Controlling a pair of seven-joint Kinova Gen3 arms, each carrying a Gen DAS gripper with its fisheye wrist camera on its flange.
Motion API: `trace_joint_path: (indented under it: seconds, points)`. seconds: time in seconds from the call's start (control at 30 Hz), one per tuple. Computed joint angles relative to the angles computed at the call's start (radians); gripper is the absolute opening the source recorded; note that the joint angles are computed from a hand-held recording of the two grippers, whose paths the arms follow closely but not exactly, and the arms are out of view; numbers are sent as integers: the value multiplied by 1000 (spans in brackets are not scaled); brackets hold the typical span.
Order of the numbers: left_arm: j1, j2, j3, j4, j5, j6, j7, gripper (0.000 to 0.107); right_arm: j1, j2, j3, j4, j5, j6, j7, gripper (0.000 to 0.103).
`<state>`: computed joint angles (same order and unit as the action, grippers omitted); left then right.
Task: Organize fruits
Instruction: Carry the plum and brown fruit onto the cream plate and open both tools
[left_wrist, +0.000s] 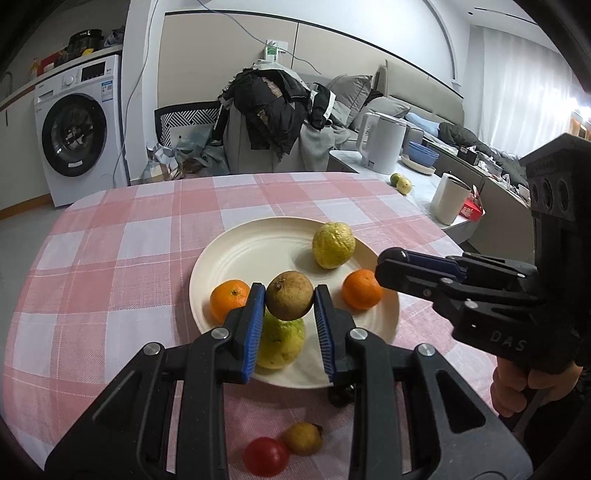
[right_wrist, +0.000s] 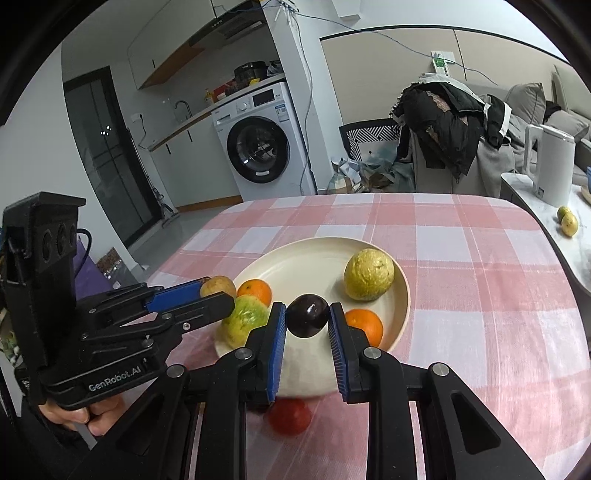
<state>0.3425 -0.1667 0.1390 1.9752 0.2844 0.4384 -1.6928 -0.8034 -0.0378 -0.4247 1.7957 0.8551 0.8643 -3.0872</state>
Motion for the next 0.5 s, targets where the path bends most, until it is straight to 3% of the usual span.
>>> trace_joint_path:
  seconds: [0.5]
  points:
    - [-32,108,6,-49,10,-19,-25,24,8,71,79,-45,-54,-31,89,24]
